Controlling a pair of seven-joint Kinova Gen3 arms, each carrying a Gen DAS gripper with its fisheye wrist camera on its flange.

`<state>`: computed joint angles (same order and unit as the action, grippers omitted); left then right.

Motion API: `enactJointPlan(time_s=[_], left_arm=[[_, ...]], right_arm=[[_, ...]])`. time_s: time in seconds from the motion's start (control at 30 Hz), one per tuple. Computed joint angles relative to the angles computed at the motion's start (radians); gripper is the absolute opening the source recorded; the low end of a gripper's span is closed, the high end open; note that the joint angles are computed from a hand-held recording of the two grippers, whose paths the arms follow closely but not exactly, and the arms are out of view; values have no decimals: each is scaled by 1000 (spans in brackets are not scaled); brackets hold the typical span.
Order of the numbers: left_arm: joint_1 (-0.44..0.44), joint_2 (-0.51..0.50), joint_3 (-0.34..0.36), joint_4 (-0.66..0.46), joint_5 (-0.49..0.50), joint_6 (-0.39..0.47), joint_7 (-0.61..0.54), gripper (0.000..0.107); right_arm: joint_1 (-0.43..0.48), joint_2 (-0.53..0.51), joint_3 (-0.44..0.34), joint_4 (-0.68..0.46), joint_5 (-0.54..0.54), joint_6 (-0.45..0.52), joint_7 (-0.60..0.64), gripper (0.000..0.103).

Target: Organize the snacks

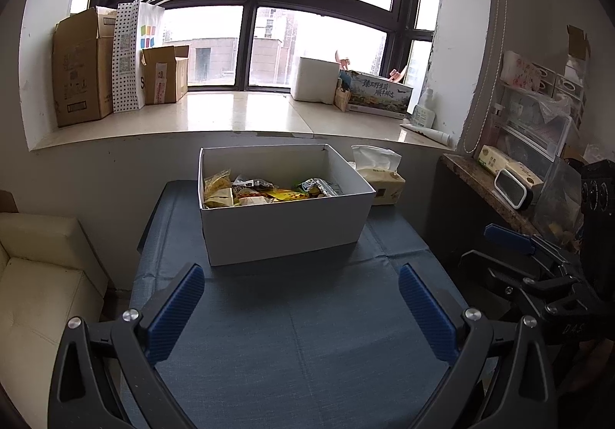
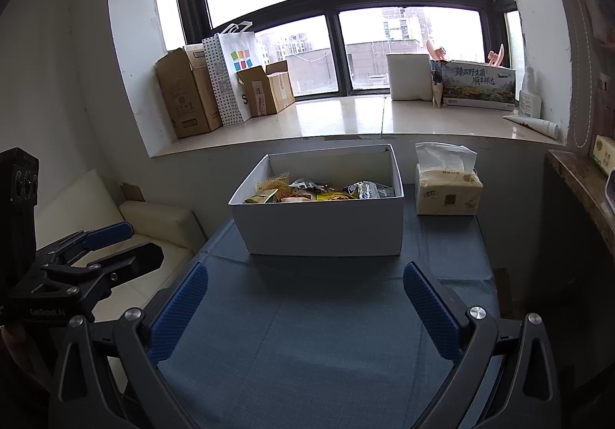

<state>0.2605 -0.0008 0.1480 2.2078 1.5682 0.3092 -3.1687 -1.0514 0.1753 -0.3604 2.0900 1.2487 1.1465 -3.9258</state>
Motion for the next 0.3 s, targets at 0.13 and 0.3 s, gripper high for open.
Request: enactJointPlan(time_s=[0.13,0.3], left_arm=[[6,-4,5,3,22,-19,-11,103],[6,-2,4,-1,-4,-19,13,103]], right_arm=[[2,0,1,0,-1,-2,1,103],[-1,0,1,-1,-10,9,-4,103]])
